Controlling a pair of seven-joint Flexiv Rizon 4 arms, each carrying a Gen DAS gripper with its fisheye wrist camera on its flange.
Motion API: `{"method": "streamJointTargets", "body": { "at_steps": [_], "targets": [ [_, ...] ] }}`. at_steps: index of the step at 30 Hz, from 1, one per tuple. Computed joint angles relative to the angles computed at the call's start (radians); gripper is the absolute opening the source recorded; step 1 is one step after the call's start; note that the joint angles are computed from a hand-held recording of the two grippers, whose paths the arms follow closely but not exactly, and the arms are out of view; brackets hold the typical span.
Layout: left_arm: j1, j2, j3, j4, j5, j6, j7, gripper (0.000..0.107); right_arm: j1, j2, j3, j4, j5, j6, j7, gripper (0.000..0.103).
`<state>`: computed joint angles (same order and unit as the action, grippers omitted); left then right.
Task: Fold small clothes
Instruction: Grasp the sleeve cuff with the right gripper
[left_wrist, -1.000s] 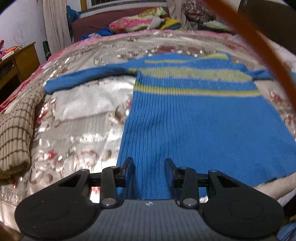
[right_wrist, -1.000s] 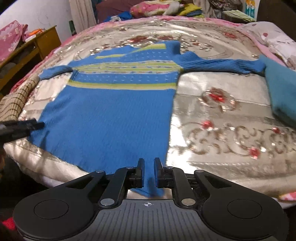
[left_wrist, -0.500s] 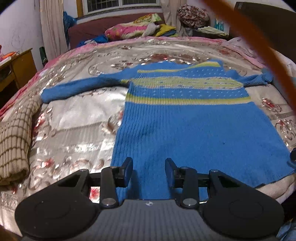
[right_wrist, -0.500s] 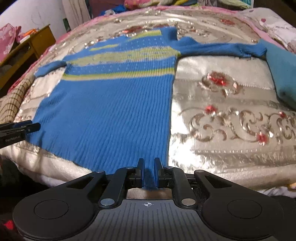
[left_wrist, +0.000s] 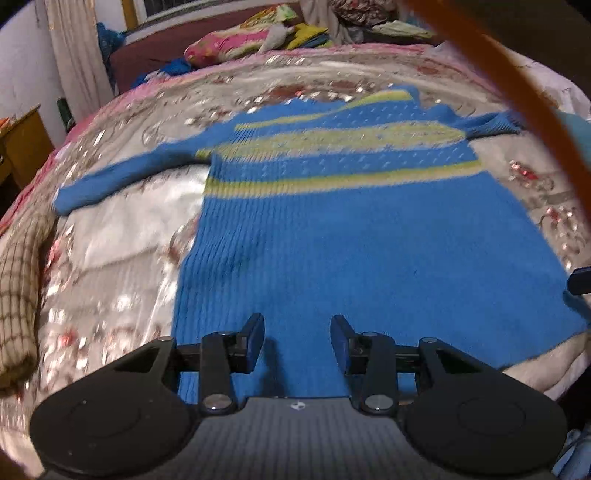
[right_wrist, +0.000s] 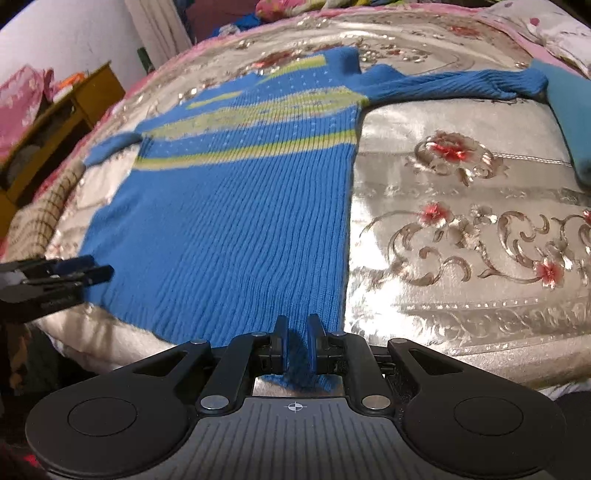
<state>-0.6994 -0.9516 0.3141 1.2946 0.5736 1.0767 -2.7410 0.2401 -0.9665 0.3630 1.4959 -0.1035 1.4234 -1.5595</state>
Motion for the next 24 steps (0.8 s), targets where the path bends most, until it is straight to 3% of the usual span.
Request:
{"method": "streamJointTargets", "body": {
  "at_steps": [4, 9, 15, 24],
  "targets": [
    [0.016, -0.027, -0.018, -0.055, -0.007, 0.017, 0.038, 0.045, -0.017, -0.01, 0.02, -0.012, 0.01, 0.037, 0.0, 0.014],
    [0.033, -0.058, -0.054, -0.089, -0.047, 0.017, 0.135, 0.045, -0.002, -0.021, -0.001, -0.03, -0.007, 0.002, 0.012, 0.014],
    [0.035, -0.077, -0.043, -0.118, -0.087, 0.057, 0.168, 0.045, -0.006, -0.015, 0.0, -0.029, 0.005, 0.006, 0.013, 0.015],
    [0.094, -0.21, -0.08, -0.354, -0.189, 0.092, 0.328, 0.046, 0.011, -0.066, -0.051, -0.172, 0.007, 0.009, 0.086, 0.017]
  ]
}}
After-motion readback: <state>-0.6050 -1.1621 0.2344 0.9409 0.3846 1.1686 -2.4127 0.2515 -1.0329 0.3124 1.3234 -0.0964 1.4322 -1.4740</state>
